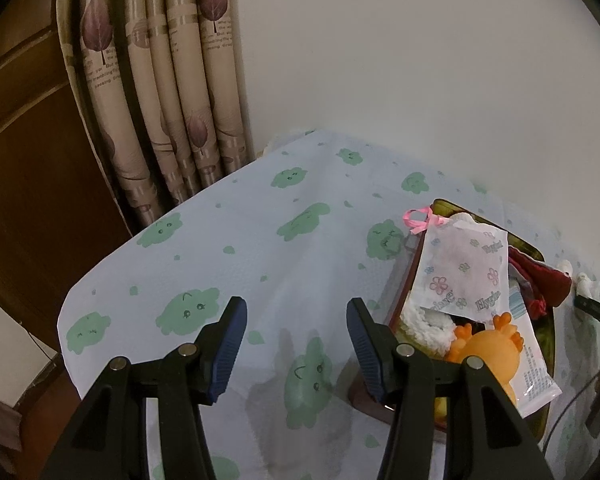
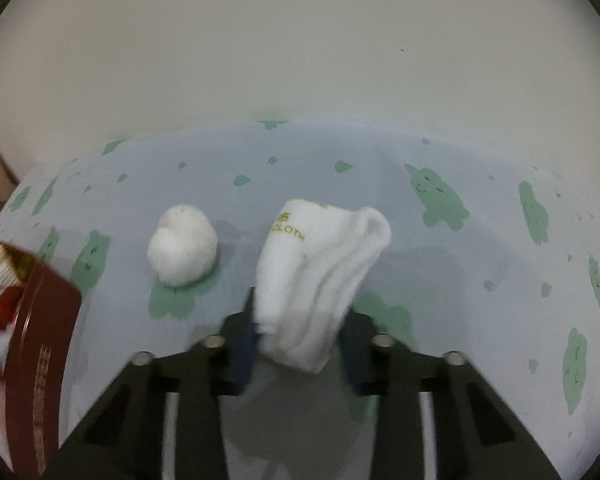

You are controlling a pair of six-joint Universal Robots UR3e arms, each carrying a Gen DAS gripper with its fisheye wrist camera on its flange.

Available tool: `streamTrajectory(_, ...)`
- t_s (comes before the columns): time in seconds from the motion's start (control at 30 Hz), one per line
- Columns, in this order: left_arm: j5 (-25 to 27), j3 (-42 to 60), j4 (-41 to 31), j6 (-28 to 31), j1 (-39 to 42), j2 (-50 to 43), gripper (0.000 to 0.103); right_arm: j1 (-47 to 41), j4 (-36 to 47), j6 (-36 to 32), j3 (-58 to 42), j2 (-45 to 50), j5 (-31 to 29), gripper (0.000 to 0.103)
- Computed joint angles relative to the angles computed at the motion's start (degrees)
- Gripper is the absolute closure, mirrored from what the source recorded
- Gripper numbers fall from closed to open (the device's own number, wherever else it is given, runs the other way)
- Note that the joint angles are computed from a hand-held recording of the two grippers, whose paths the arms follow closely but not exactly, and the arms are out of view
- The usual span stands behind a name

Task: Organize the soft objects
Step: 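Reach the right tool to the white folded towel and grasp it, then grasp the white cotton ball with the left tool while the right tool holds the towel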

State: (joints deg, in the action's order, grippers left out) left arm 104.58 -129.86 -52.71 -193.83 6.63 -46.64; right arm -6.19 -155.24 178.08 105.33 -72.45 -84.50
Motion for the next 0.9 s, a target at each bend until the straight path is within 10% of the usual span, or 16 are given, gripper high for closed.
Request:
streamTrajectory(0.6, 13.8, 16.7, 3.5, -8.6, -29.6, -21.1, 0.050, -25.7, -7.2, -28.8, 31.9, -26.4, 9.5, 0.078)
streamTrajectory(0.9, 0.9, 48.1, 1.4, -3.6, -37.7, -50.5, 0.039, -27.8, -6.1, -31.8, 32.9, -27.2, 11.6, 0.078)
